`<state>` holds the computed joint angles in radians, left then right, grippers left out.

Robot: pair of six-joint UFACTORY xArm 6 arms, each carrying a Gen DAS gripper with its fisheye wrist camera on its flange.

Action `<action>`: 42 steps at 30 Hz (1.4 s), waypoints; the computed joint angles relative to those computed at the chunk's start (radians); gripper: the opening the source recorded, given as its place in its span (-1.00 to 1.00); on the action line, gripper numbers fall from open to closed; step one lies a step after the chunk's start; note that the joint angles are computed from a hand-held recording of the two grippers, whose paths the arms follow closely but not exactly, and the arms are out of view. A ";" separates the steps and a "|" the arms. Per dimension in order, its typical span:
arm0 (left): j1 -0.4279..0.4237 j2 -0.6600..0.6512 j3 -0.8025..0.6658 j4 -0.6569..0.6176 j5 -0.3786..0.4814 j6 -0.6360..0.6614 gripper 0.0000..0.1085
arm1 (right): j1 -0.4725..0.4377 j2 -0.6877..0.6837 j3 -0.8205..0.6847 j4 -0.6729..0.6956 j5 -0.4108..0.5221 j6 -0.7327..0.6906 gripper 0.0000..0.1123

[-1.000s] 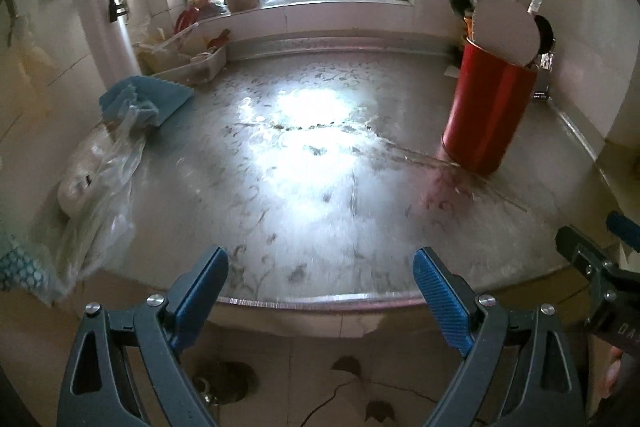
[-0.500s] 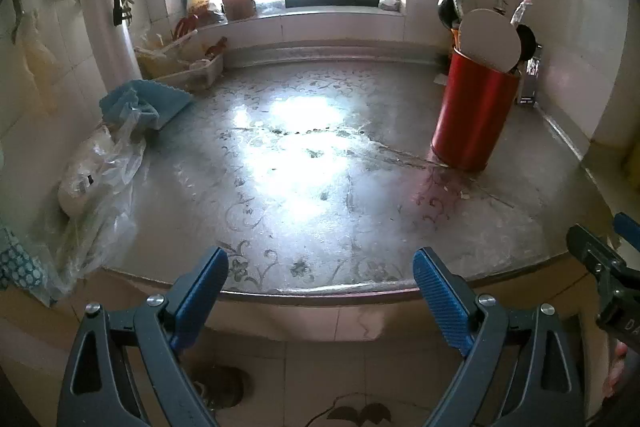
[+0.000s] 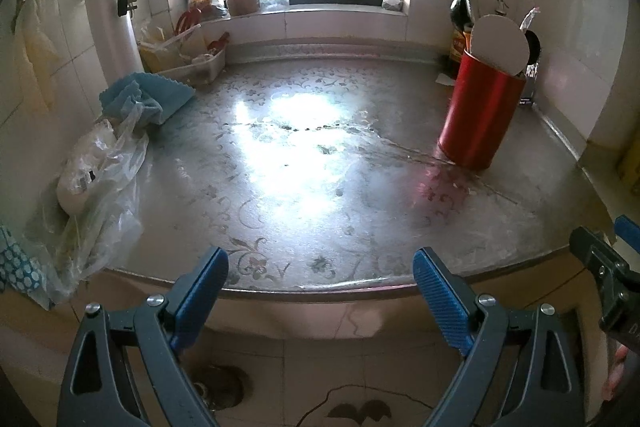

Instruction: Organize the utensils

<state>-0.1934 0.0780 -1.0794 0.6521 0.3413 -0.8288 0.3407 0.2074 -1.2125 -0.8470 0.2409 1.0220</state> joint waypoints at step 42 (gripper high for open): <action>-0.014 0.025 -0.032 0.002 0.026 -0.015 0.73 | -0.022 0.030 -0.024 0.056 -0.019 -0.072 0.83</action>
<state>-0.2072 0.1035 -1.1112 0.6537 0.3669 -0.8434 0.3187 0.2377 -1.2367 -0.7912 0.2219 0.9503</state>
